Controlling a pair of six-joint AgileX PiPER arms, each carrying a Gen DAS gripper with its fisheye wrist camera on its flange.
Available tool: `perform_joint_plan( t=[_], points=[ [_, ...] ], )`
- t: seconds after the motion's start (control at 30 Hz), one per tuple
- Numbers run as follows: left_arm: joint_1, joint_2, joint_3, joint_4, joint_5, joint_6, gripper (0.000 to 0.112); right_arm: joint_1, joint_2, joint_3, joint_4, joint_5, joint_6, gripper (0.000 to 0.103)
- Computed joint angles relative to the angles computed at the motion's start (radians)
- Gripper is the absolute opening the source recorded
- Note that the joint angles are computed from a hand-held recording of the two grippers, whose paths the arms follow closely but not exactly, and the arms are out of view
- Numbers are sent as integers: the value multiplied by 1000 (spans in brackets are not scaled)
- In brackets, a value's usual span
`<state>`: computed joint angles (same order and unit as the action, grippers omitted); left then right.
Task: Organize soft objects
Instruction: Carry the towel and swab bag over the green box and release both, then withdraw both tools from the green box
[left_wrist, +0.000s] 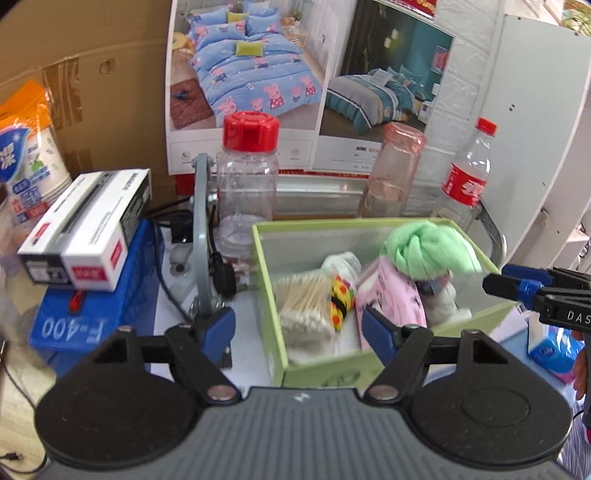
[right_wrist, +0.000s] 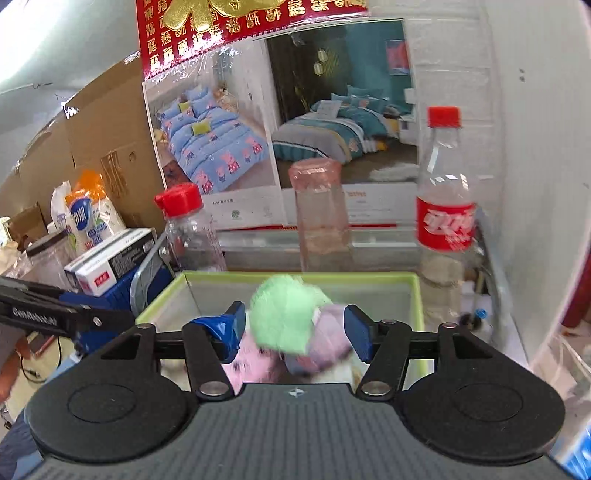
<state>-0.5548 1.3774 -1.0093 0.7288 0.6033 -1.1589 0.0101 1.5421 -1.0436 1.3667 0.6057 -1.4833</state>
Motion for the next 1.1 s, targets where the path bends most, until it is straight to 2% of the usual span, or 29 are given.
perform_joint_plan(
  t=[0.23,0.37,0.53,0.6,0.7,0.87,0.97,1.03,1.1],
  points=[
    [-198,-151,210,90,139,-214,78,-142,-137,230,-108,72,21,49],
    [-275,-218,317,80,180,-312,83,-273,-190,351,-103,144,-17,50],
    [-290,-251,358,67,220,-338,91,-407,-221,401,-160,212,-4,50],
    [-246,-245,346,56,197,-303,92,-419,-242,399,-201,211,12,51],
    [-137,-180,295,11,125,-180,92,-404,-263,381,-224,209,32,51],
    [27,17,168,-150,6,56,92,-312,-247,316,-266,199,93,51],
    [44,128,94,-123,42,32,92,-211,-218,255,-340,149,170,52],
    [36,165,80,-66,78,-29,102,-141,-188,204,-419,127,227,52],
    [47,147,115,-51,43,-45,102,-74,-142,138,-514,132,292,52]
  ],
)
